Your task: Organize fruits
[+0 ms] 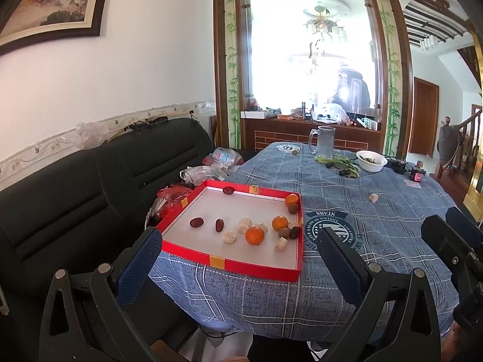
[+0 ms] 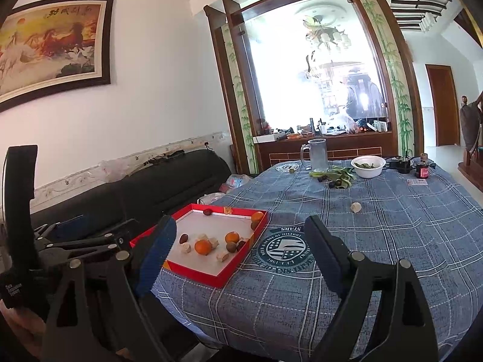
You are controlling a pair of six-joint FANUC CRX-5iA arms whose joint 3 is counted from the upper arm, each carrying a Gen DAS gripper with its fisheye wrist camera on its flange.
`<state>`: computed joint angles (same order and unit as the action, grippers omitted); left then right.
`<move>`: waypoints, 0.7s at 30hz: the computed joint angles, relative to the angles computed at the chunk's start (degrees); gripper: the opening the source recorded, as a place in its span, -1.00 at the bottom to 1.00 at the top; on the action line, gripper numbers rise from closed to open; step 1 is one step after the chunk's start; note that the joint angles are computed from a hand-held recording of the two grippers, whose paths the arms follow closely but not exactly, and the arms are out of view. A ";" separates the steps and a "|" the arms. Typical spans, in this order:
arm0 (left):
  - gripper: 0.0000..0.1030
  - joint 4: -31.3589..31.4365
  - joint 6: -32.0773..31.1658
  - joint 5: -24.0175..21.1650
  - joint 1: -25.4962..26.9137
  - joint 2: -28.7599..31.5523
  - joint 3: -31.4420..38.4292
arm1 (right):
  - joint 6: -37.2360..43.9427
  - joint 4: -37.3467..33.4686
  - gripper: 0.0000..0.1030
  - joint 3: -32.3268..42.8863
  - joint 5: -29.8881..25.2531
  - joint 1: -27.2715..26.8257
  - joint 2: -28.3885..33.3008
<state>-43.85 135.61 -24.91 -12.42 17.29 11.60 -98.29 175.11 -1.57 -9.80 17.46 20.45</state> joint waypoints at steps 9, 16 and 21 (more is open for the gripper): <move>0.99 0.06 0.49 -0.44 -0.18 0.02 -0.05 | 0.21 -0.23 0.71 -0.08 0.26 0.02 0.02; 0.99 1.79 -1.05 -0.30 0.22 0.03 -0.32 | -2.00 1.86 0.73 0.96 2.24 -0.23 0.18; 0.99 2.48 -1.30 -0.53 0.28 -0.05 -0.49 | -2.04 1.96 0.73 0.99 2.46 -0.23 0.23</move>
<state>-41.37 134.30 -25.44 -12.14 17.24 11.11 -100.34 177.07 -0.58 -7.35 17.24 20.68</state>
